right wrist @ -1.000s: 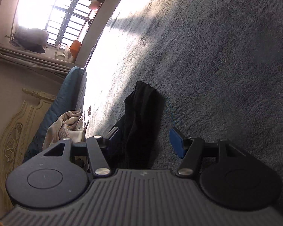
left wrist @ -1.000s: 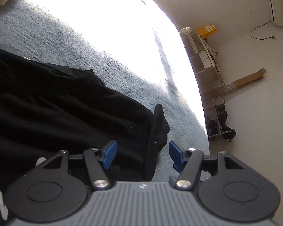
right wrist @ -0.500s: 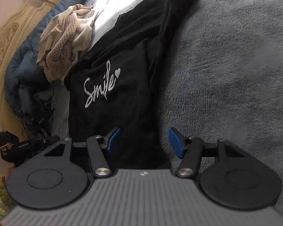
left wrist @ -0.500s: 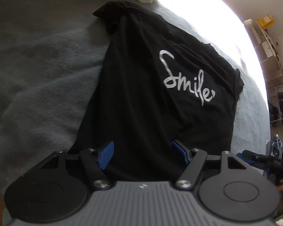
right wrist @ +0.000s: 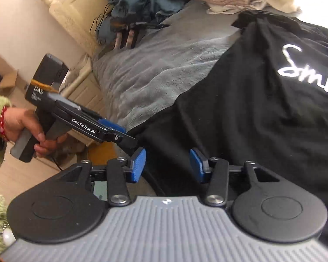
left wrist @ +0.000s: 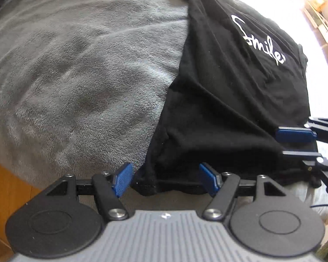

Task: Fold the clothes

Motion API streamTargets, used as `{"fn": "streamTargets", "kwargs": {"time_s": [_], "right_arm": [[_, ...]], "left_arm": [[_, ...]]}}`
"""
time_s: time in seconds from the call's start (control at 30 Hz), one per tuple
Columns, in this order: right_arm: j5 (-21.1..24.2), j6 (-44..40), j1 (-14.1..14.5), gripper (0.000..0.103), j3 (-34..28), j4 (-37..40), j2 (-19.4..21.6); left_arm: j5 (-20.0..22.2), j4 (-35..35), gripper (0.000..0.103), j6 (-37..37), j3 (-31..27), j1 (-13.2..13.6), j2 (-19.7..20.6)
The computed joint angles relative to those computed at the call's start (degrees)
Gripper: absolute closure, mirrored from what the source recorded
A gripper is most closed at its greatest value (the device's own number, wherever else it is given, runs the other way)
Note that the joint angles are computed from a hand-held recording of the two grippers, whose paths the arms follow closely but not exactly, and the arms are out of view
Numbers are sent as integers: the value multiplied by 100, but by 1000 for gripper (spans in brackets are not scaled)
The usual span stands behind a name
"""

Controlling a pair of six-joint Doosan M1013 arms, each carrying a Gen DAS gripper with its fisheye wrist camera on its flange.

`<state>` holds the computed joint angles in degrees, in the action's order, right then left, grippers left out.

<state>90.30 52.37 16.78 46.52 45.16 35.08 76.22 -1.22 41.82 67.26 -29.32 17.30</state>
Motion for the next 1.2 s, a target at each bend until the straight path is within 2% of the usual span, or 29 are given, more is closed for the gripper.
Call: {"fn": "streamTargets", "kwargs": {"time_s": [0.1, 0.23, 0.3, 0.37, 0.5, 0.53, 0.57, 0.6, 0.67, 0.77, 0.87, 0.93, 1.03, 1.2], "right_arm": [[-107, -137, 206, 78, 21, -429, -48], [-244, -159, 428, 80, -90, -921, -6], [-370, -294, 561, 80, -142, -1179, 41], [-278, -520, 670, 79, -274, -1366, 134], [-185, -339, 756, 79, -497, -1453, 280], [-170, -211, 765, 79, -545, -1458, 312], [-157, -9, 764, 79, -589, -1456, 339], [-156, 170, 762, 79, -623, -1470, 358], [-186, 452, 755, 78, -660, -1538, 364], [-199, 572, 711, 78, -633, -1430, 327], [-233, 295, 686, 78, -443, -1211, 215], [-294, -42, 702, 78, -250, -1162, 93], [-464, -693, 752, 75, 78, -1095, -114], [-1261, -2093, 951, 73, 842, -1181, -522]], "left_arm": [[-210, -126, 34, 602, 142, 54, -84], [-513, -567, 36, 1316, 372, 181, -214], [-674, -807, 42, 1582, 494, 255, -269], [-847, -1017, 46, 1852, 626, 323, -329], [-1182, -1260, 65, 2215, 842, 385, -377], [-1204, -1245, 69, 2212, 864, 379, -374], [-1224, -1197, 85, 2111, 885, 373, -377], [-1276, -1219, 97, 1942, 924, 389, -396], [-1606, -1590, 98, 1476, 1119, 504, -510], [-2658, -2533, 98, 422, 1741, 739, -852], [-3501, -3432, 98, -102, 2320, 900, -1071], [-3704, -3712, 98, -243, 2467, 971, -1104], [-3988, -4495, 98, -67, 2657, 1059, -1121], [-3959, -5190, 99, 36, 2686, 1099, -1023]]}}
